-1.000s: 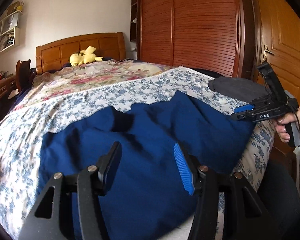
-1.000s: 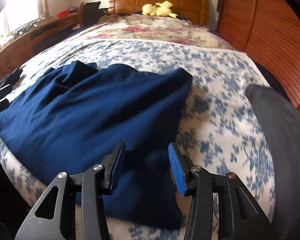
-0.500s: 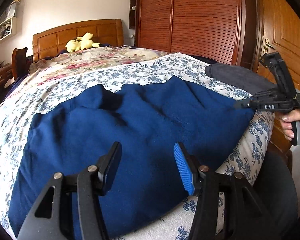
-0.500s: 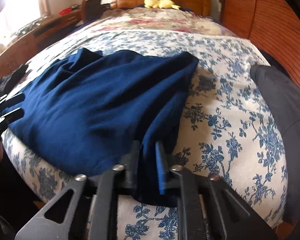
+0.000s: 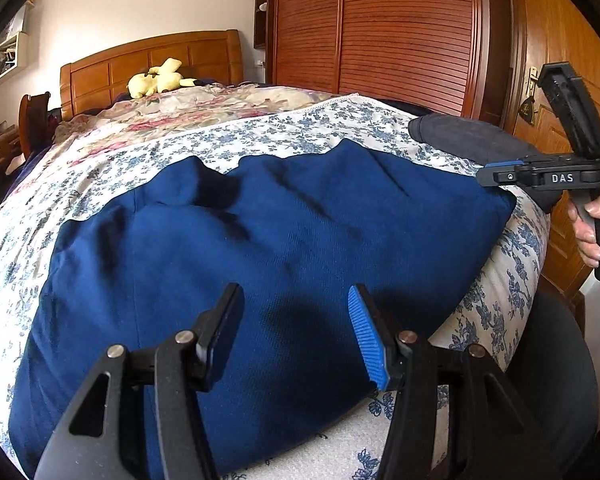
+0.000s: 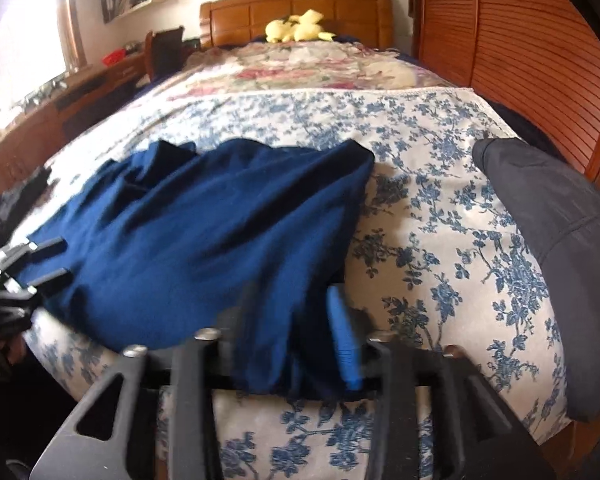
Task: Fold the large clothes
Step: 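Move the right gripper to the navy jacket side edge and close on it, then lift the held edge with the right gripper and fold it over the jacket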
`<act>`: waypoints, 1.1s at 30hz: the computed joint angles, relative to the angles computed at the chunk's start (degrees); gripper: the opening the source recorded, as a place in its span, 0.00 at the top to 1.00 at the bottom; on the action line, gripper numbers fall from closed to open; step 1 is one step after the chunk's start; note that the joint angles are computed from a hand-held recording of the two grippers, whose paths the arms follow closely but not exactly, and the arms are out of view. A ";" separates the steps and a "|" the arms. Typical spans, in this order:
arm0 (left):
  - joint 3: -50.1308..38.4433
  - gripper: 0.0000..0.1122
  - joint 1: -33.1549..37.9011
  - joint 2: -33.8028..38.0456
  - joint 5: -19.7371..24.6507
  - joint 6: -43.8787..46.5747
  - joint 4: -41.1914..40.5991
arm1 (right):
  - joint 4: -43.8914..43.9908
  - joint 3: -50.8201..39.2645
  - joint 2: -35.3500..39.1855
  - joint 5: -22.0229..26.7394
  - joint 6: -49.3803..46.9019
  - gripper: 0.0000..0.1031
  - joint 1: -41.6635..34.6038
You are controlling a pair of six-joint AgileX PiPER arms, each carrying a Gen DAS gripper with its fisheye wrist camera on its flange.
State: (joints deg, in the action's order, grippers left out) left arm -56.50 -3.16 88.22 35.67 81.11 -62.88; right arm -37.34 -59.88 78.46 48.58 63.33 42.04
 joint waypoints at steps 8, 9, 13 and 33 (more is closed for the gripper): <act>0.19 0.53 -0.92 0.35 -0.96 -0.73 1.31 | -0.30 -1.95 3.90 1.60 -0.40 0.40 2.40; 0.06 0.53 -0.93 0.46 -0.84 -0.91 1.50 | -0.13 -1.98 4.65 1.78 -0.42 0.38 2.33; -0.31 0.53 -0.68 0.79 -0.45 -1.40 1.87 | 0.78 -0.03 5.40 -0.08 0.64 0.31 1.25; -0.54 0.53 -0.85 1.29 -0.52 -2.84 3.36 | 4.78 5.96 4.84 -11.37 2.87 0.28 -2.99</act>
State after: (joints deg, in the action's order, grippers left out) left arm -57.04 -4.00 89.51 35.16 78.27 -59.51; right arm -32.55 -53.92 83.30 37.21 66.20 39.04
